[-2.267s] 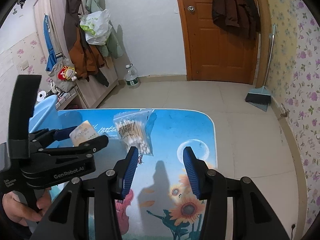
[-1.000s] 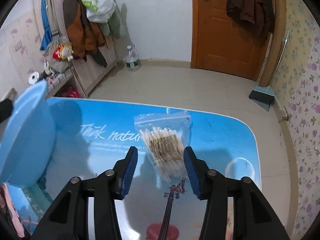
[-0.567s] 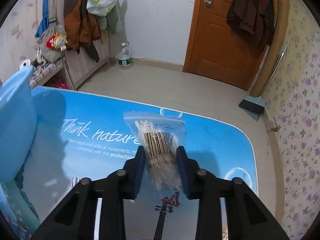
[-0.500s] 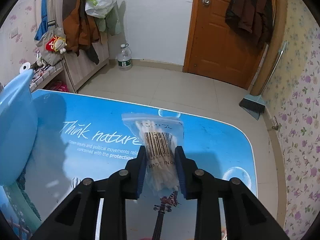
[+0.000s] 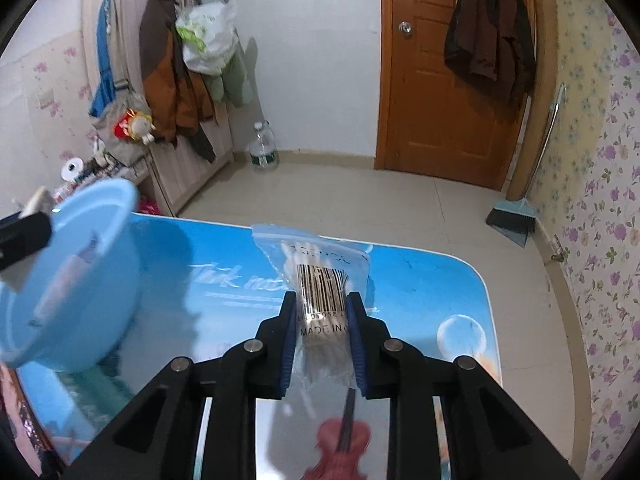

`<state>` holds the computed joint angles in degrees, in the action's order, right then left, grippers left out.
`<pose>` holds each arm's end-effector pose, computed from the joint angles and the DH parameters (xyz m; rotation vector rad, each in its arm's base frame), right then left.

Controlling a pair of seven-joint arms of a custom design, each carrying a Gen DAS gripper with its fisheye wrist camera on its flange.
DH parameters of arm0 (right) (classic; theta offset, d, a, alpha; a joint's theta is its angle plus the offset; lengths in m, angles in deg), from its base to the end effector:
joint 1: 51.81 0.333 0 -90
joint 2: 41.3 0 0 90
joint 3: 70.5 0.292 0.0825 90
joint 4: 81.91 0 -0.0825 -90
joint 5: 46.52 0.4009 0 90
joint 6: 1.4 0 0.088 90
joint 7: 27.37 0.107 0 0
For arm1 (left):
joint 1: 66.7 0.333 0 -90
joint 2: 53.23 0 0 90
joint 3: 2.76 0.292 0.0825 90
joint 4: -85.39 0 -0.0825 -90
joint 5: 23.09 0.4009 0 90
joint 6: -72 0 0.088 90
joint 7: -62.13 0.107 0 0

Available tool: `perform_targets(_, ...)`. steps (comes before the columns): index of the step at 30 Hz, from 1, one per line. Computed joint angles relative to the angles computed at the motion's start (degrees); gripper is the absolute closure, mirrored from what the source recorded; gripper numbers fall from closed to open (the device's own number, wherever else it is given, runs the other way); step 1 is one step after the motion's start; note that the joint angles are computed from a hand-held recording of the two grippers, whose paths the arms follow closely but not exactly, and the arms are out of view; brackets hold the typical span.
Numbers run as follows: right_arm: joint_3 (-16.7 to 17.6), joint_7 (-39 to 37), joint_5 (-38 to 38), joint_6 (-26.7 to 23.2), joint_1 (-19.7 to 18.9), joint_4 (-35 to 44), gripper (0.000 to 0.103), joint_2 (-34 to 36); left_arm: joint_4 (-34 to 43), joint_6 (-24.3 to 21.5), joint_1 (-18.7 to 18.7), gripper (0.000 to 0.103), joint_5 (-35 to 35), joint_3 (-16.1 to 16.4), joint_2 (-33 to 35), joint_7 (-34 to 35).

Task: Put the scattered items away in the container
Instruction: 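Carry the tissue pack and swab bag over the blue basin with both tools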

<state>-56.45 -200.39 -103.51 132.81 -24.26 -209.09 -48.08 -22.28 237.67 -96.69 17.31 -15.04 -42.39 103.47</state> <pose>0.4186 0.3567 0.4225 -1.4565 2.0173 -0.8592 0.4671 -0.4655 0.4691 -1.3153 2.1654 -1.0769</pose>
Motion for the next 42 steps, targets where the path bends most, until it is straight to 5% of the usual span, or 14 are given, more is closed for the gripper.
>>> perform_targets(8, 5.0, 6.7, -0.9, -7.6, 4.0, 0.8, 0.078, -4.3, -10.3, 1.3, 2.8, 0.031, 4.6, -2.6, -11.0, -4.9)
perform_targets(22, 9.4, 11.7, 2.6, -20.0, 11.1, 4.8, 0.078, -3.5, -23.6, 3.3, 10.6, 0.031, -2.8, -10.8, -24.3, -1.1)
perform_targets(42, 8.6, 12.1, 3.9, -20.9, 12.7, 5.9, 0.078, -3.2, -25.4, 4.4, 14.5, 0.031, -8.6, -14.1, -26.6, 3.7)
